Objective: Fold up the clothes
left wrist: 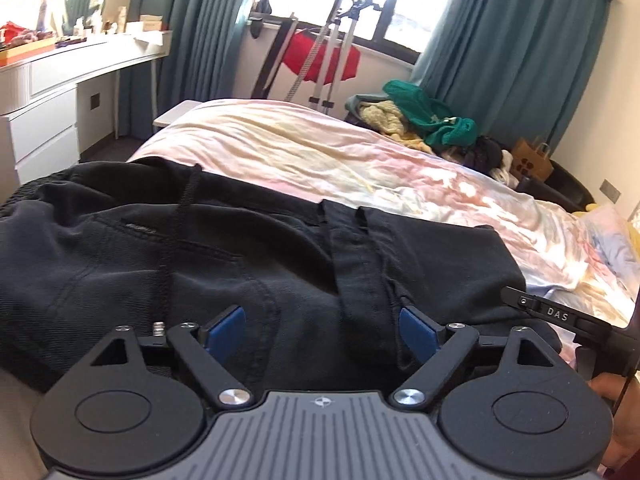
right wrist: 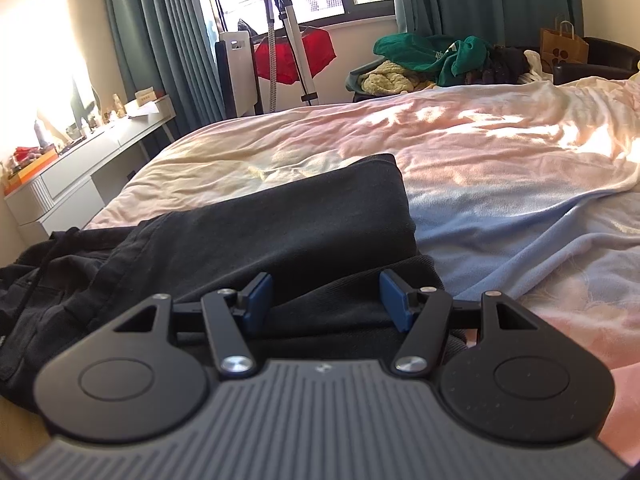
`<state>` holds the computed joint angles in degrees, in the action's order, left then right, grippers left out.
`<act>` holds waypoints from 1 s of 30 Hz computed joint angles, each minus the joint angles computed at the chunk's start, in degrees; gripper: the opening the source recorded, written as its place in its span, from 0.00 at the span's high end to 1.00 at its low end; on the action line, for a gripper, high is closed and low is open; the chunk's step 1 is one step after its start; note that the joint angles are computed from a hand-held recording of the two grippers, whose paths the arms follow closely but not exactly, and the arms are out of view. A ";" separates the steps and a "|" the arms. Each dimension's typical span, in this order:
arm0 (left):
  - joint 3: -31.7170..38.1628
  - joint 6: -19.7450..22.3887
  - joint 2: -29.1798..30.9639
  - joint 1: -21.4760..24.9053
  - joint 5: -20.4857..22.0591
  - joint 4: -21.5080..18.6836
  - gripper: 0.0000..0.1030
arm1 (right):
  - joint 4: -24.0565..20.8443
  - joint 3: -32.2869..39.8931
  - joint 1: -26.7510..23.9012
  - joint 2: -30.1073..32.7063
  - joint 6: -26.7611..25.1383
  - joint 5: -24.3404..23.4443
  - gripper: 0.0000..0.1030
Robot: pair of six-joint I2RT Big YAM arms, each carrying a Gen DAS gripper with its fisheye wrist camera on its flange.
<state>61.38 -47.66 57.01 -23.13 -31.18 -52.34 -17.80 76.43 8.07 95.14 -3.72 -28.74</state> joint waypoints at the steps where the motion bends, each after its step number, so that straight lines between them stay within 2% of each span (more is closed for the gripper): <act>1: 0.64 -1.67 -0.79 0.41 -0.33 -3.04 0.11 | -0.03 0.03 0.03 -0.01 -0.05 0.14 0.39; 4: 3.31 -3.45 -3.56 2.97 -0.07 -13.02 0.10 | -0.18 0.05 0.09 -0.14 -0.10 0.48 0.39; 7: 6.60 -6.07 -5.13 6.49 0.60 -23.37 0.02 | -0.27 0.07 -0.04 -0.27 0.19 0.44 0.39; 9: 6.99 -8.76 -6.86 9.56 3.39 -27.08 0.02 | -0.49 0.28 -0.04 -0.17 0.22 0.57 0.39; 11: 6.09 -10.20 -9.01 12.60 6.25 -27.72 0.02 | -0.62 0.32 0.13 -0.18 -0.21 1.10 0.39; 13: 3.62 -12.63 -12.29 17.27 11.77 -25.51 0.02 | -0.66 0.24 0.35 -0.26 -0.82 1.76 0.39; 15: -0.43 -15.75 -15.99 22.60 19.63 -20.27 0.02 | -0.46 -0.07 0.40 -0.47 -1.24 2.09 0.39; 17: -4.48 -20.22 -18.89 27.75 27.07 -15.88 0.02 | -0.52 -0.12 0.18 -0.57 -0.90 1.90 0.40; 18: -5.94 -22.90 -19.48 29.38 28.63 -14.87 0.02 | -0.61 -0.09 0.05 -0.59 -0.56 1.72 0.40; 19: -6.84 -24.95 -19.61 30.21 28.60 -14.37 0.02 | -0.77 0.01 -0.06 -0.57 -0.31 1.61 0.40; 24: -10.35 -28.71 -19.53 33.93 29.86 -8.02 0.02 | -1.44 0.27 0.06 -0.49 -1.19 3.00 0.41; 27: -13.48 -32.74 -19.85 35.60 29.57 -2.18 0.03 | -1.37 0.13 0.35 -0.60 -1.90 3.92 0.41; 30: -14.81 -35.41 -19.87 35.65 25.35 0.62 0.09 | -0.96 0.00 0.27 -0.74 -1.60 4.03 0.41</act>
